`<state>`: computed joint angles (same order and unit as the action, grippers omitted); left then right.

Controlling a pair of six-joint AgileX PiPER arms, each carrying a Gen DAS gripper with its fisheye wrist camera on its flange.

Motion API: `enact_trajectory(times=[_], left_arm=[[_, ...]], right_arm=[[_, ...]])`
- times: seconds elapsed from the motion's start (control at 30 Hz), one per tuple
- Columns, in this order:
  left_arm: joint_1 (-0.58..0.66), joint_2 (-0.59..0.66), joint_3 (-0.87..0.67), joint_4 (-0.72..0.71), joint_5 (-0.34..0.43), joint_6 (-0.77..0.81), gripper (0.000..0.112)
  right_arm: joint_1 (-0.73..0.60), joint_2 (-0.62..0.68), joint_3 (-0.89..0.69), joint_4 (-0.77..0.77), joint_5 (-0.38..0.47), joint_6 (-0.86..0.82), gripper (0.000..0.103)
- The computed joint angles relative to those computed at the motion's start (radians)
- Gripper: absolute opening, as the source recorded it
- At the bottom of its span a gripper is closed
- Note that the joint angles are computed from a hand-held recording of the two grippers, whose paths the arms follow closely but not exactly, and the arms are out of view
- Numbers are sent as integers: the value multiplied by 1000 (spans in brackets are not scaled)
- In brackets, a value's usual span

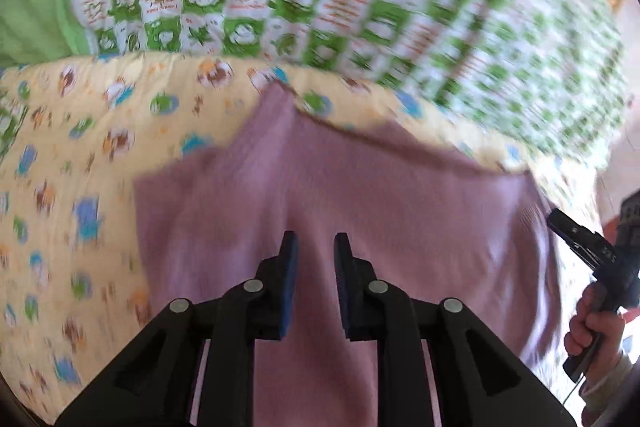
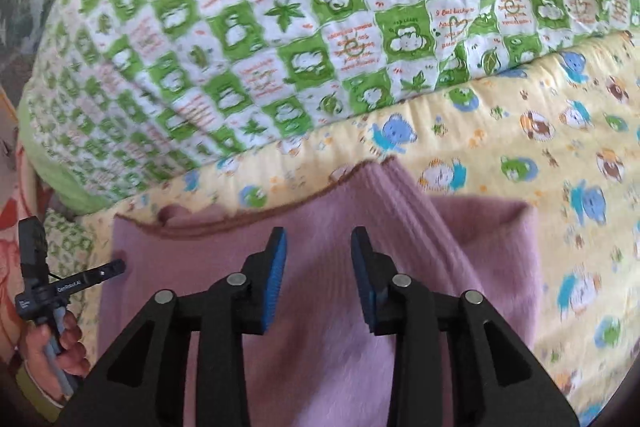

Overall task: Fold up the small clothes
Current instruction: 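Open both grippers, release the hem, and pull back from the folded sweater, then grasp the edge of the folded lilac sweater with the left gripper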

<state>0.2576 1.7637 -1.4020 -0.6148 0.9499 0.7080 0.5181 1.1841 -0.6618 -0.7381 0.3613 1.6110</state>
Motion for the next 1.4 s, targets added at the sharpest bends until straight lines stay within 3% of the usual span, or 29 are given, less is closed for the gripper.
enact_trajectory(times=[0.13,0.2,0.3,0.37,0.47,0.53,0.6,0.7,0.8,0.97,1.03,1.13,1.23,1.4], left_arm=[[64,-149,227,-32,-14,115,32],[88,-137,264,4,-40,102,32],[177,-62,241,9,-22,78,31],[209,-45,230,16,-20,101,30],[222,-38,220,50,-42,109,24],[233,-22,196,49,-35,92,24],[265,-22,182,50,-27,83,24],[325,-45,182,47,22,98,24],[387,-106,214,41,65,144,28],[500,-224,305,33,118,174,56],[517,-266,358,34,101,147,57],[557,-260,381,57,144,145,58],[545,-249,407,97,103,104,58],[492,-221,428,177,-23,-11,59]], right_arm=[[231,-116,70,-41,119,112,45],[338,-96,79,-65,166,197,53],[456,-118,141,-18,308,281,54],[476,-143,192,-8,365,342,53],[487,-230,270,-34,373,368,44],[495,-209,224,16,474,285,42],[468,-222,205,59,509,238,42],[487,-261,185,88,558,255,45],[606,-267,146,58,647,349,46],[663,-203,94,-11,580,423,47],[661,-167,72,-30,539,434,47],[641,-114,48,-40,455,417,47],[608,-67,37,-17,349,350,47],[574,-50,74,84,289,276,47]])
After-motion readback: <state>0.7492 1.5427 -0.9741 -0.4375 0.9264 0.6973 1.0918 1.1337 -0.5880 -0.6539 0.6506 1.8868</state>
